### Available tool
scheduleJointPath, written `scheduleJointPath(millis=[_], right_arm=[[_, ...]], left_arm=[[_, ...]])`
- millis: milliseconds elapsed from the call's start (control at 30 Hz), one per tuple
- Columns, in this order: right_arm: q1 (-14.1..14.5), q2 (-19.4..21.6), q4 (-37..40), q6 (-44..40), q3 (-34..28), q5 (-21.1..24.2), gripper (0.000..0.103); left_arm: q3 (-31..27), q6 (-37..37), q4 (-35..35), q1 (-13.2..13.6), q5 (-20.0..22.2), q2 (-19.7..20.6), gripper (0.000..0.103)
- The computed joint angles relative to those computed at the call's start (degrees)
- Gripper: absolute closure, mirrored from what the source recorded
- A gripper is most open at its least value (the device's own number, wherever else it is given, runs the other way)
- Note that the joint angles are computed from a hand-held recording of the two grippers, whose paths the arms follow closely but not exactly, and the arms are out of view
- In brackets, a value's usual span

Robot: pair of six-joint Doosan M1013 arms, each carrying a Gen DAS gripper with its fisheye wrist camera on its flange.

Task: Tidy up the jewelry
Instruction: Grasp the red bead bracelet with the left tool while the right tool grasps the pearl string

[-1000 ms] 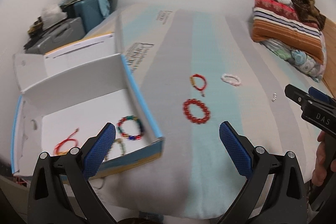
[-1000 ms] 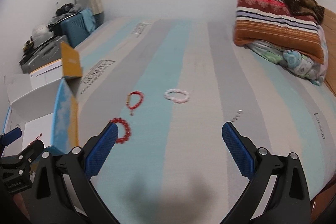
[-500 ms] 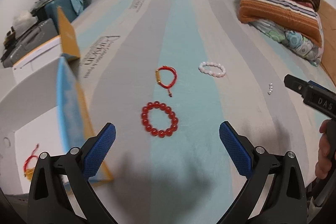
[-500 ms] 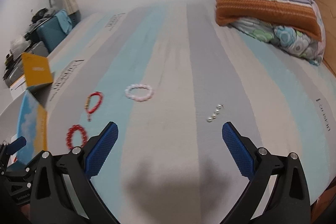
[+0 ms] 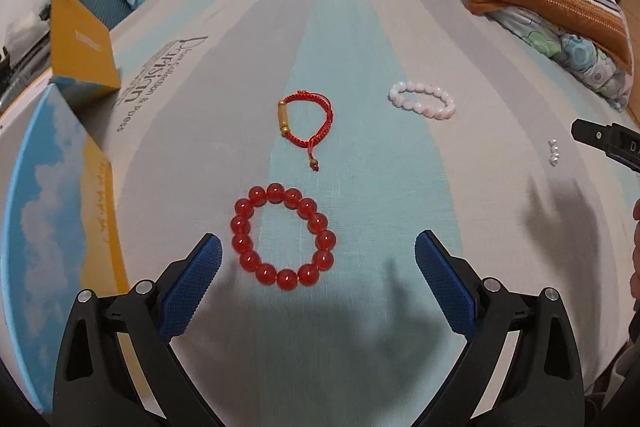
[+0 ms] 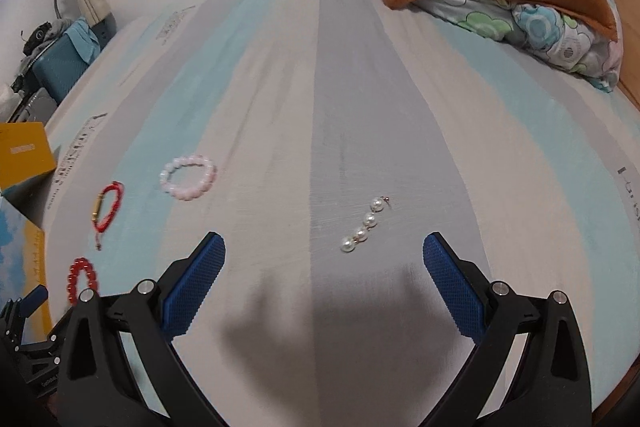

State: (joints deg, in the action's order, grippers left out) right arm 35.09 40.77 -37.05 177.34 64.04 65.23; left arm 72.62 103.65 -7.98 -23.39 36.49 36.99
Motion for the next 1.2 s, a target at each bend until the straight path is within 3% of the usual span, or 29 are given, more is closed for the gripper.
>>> scheduleJointPath(millis=[233,500,667,833,900,1100,1200], right_arm=[[-1.62,0.21,1.32,0.72,1.94,-2.05,0.008],[-2.58,1.1,1.41,1.38,2.71,-2.76,0.009],[-3.4,1.62,3.41,-0.21,2.87,-3.41,0.024],[-3.8,1.45,4.29,0.08,3.65,-3.68,0.042],[-3.77,1.31,4.28,-0.48,3.85,-3.99,0.059],[-4.05,0.31,4.85,0.79,5.51,-6.01,0.09],[-4.01,0.05,4.72,1.26,6.05,-6.7,0.092]], left_arm=[[-2.26,-1.79,-1.09,0.68,1.08,2.37,0.007],[-4.22,-5.09,2.61,0.39,1.99,4.6,0.007],[-5.21,-6.35,3.27,0.32,2.92,5.35,0.008],[-5.1,-8.4,5.69,0.06,2.58,5.21,0.027],[-4.84,-8.38,6.4,-0.03,2.12,5.0,0.041],[-4.6,-6.96,5.95,-0.05,2.21,4.75,0.059],[-4.7,-5.54,4.8,0.14,2.44,4.73,0.072]])
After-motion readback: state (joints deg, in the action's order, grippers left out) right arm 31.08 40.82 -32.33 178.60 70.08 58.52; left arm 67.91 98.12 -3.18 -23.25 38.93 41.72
